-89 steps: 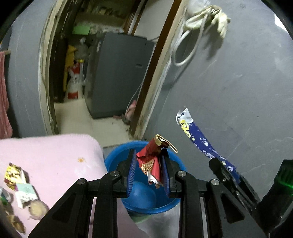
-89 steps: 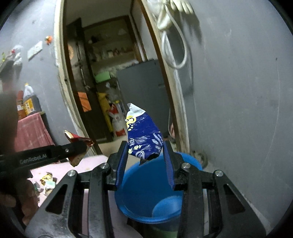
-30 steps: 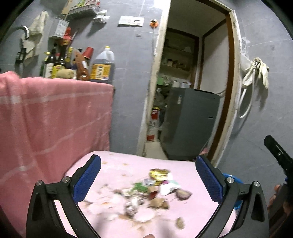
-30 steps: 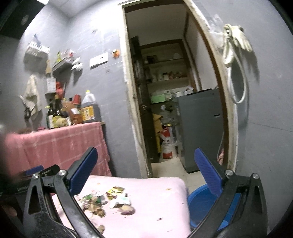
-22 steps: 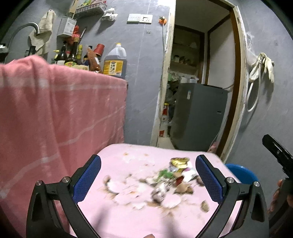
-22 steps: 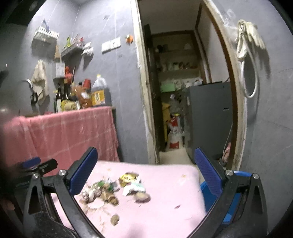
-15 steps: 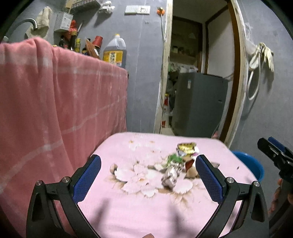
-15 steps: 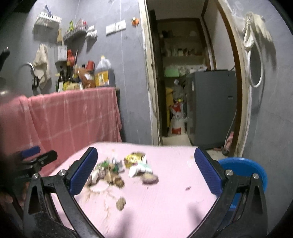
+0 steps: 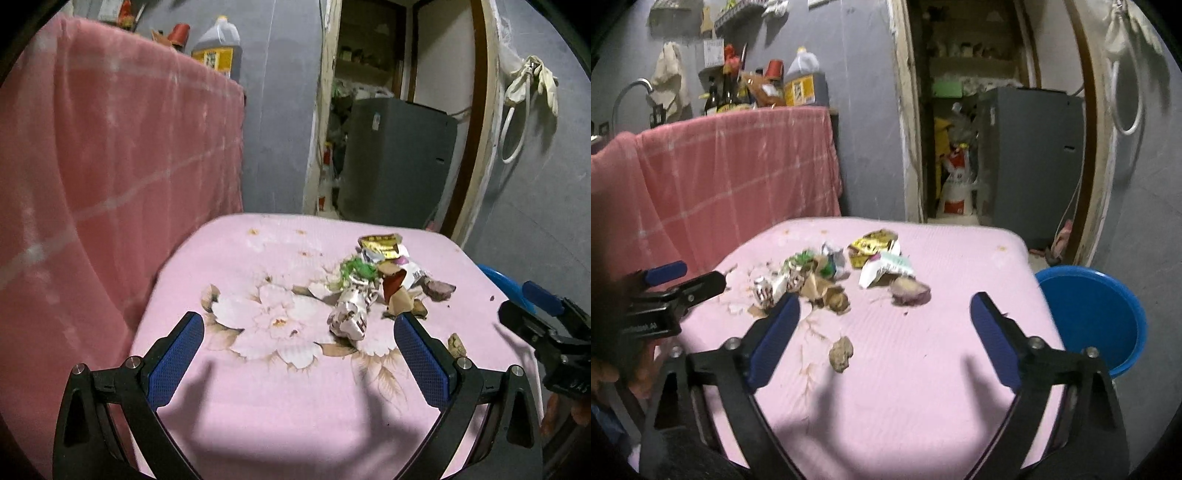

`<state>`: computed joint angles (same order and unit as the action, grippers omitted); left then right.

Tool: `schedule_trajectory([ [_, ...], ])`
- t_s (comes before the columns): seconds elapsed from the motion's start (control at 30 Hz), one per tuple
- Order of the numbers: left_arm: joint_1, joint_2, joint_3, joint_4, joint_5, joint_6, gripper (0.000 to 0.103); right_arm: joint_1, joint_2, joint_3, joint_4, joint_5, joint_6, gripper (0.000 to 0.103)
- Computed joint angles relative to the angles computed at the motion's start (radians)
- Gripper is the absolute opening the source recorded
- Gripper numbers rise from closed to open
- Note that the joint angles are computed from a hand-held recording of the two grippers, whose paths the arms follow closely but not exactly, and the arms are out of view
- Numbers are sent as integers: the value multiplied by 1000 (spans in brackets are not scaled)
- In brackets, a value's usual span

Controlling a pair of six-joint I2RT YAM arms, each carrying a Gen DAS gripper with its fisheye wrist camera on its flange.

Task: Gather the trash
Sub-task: 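Move both open tools back over the trash pile on the table, then grasp the white crumpled foil with the left tool while the right tool grasps a brown scrap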

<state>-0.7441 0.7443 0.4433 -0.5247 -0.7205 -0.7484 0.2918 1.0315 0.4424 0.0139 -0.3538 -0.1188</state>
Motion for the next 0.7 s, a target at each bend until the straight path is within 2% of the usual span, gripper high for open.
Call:
schedule_trajectory([
  [0.13,65,3,-6,31,88,45,99,4,60,32,-39,-12,-20,75],
  [0.23,105,12,-6,52,149,71,94,13,77,42,-58,-7,-23,68],
  [0.4,192,42,-5,101,268,117,76,37,103,61,-101,4,-40,60],
  [0.57,260,70,-3,133,373,148,63,76,169,100,-142,19,-62,54],
  [0.7,301,86,1,153,442,163,52,90,223,127,-169,8,-81,42],
])
